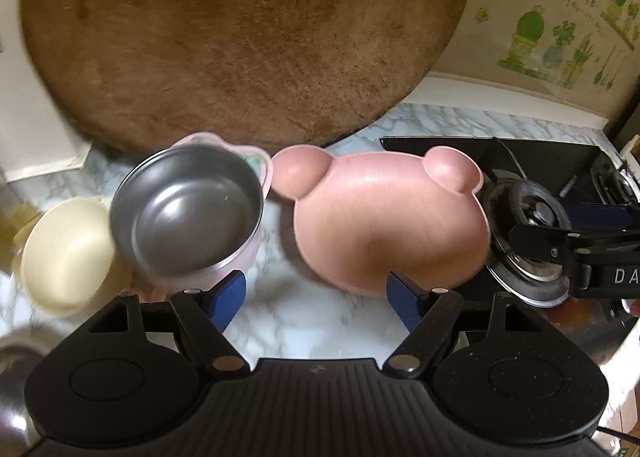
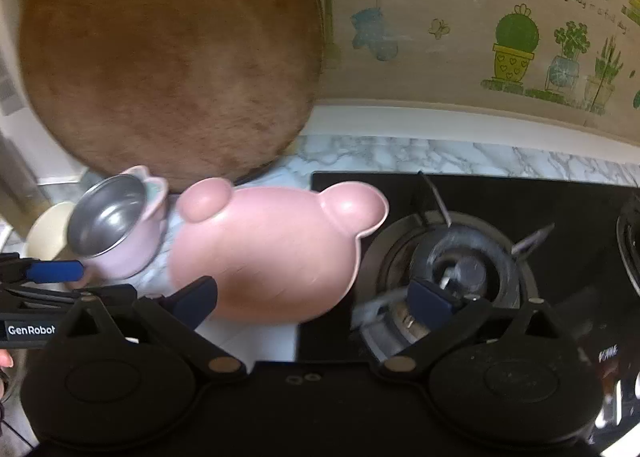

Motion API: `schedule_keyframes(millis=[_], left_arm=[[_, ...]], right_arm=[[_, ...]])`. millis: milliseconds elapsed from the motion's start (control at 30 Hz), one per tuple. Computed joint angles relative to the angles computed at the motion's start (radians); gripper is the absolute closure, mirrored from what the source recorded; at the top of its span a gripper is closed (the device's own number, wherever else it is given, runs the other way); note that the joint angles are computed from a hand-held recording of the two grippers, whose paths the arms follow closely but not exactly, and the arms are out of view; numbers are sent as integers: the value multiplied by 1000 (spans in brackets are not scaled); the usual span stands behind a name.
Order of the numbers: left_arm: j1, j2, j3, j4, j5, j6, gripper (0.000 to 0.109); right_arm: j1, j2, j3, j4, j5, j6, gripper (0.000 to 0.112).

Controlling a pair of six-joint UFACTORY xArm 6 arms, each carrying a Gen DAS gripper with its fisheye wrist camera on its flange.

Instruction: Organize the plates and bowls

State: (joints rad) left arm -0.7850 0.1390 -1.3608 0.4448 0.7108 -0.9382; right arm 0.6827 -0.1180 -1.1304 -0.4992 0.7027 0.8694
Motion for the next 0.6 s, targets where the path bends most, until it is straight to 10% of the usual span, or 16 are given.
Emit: schedule_keyframes(millis=[500,600], left_arm=[[29,244,-252,-114,102,62,33],[30,265,-268,-142,107,71,47]], right_arm=[[-130,196,-120,189,-27,-128,48],[-137,211,-122,210,-31,-149,57]])
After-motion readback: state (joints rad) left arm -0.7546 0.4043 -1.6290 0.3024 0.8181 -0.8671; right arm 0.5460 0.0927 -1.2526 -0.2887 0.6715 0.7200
